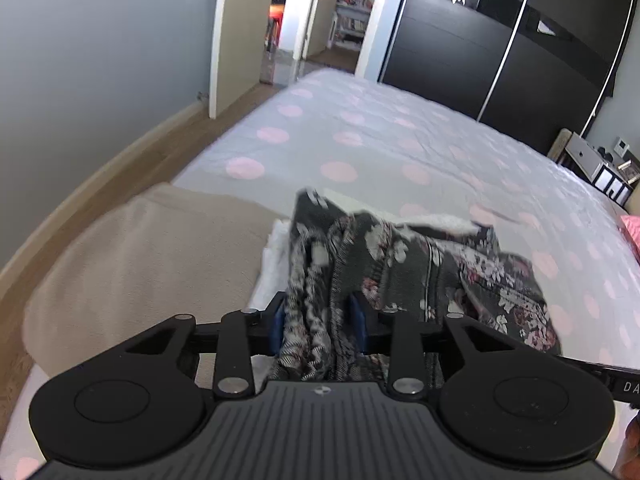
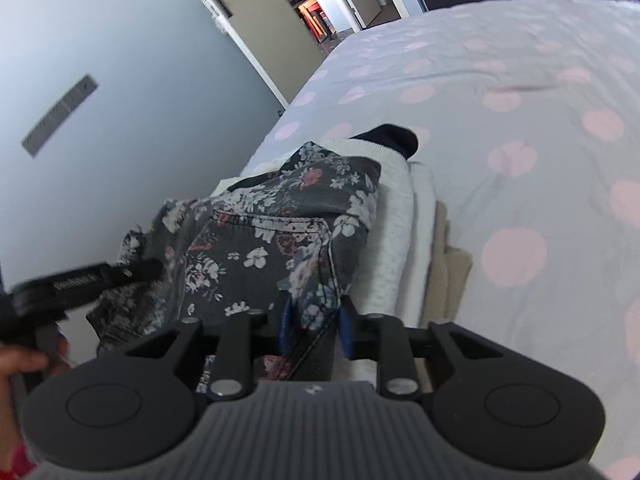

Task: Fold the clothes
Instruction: 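Lower the bundle onto the white towel stack and open both tools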

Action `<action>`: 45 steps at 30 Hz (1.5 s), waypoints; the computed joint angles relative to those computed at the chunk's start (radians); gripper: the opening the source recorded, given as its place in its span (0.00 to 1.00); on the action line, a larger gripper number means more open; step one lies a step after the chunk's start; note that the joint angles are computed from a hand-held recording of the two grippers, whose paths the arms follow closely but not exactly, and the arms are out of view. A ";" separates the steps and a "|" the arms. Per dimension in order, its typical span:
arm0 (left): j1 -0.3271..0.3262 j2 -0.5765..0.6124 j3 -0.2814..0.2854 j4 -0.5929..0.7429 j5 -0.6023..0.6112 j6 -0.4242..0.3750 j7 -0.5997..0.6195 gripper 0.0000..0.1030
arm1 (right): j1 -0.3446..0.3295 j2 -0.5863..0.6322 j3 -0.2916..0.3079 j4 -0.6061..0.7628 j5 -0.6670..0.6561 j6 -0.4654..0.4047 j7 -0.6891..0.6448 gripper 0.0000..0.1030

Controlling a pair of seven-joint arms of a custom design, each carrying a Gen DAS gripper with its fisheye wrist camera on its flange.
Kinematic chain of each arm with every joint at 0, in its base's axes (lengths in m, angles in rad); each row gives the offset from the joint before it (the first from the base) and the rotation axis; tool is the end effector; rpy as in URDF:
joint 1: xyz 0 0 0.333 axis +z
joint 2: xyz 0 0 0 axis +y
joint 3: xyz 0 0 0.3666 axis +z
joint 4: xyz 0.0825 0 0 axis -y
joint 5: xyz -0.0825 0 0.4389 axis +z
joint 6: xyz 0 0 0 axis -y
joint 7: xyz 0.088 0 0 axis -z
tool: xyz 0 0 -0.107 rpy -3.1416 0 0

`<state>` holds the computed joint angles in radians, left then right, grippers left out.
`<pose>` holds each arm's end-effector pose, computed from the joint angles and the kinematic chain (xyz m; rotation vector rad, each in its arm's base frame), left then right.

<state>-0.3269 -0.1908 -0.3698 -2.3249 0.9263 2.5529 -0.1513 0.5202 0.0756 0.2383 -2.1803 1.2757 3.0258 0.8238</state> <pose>0.4105 -0.3657 0.4694 -2.0396 1.4682 -0.8091 0.4905 0.3631 0.4217 -1.8165 1.3772 -0.0027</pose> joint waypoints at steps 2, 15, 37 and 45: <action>-0.003 -0.043 -0.009 -0.014 0.013 -0.019 -0.008 0.32 | 0.008 -0.021 -0.005 -0.023 -0.094 0.058 0.011 0.36; -0.041 -0.001 -0.046 0.025 0.005 -0.083 0.175 0.16 | 0.046 -0.006 0.007 0.002 -0.167 0.111 -0.247 0.44; -0.048 -0.007 -0.016 -0.020 -0.015 -0.067 0.077 0.21 | 0.055 0.081 -0.076 0.046 -0.855 0.054 0.448 0.45; -0.144 -0.003 -0.102 0.130 -0.053 -0.371 0.119 0.57 | 0.013 -0.130 -0.012 -0.077 -0.633 -0.028 0.234 0.64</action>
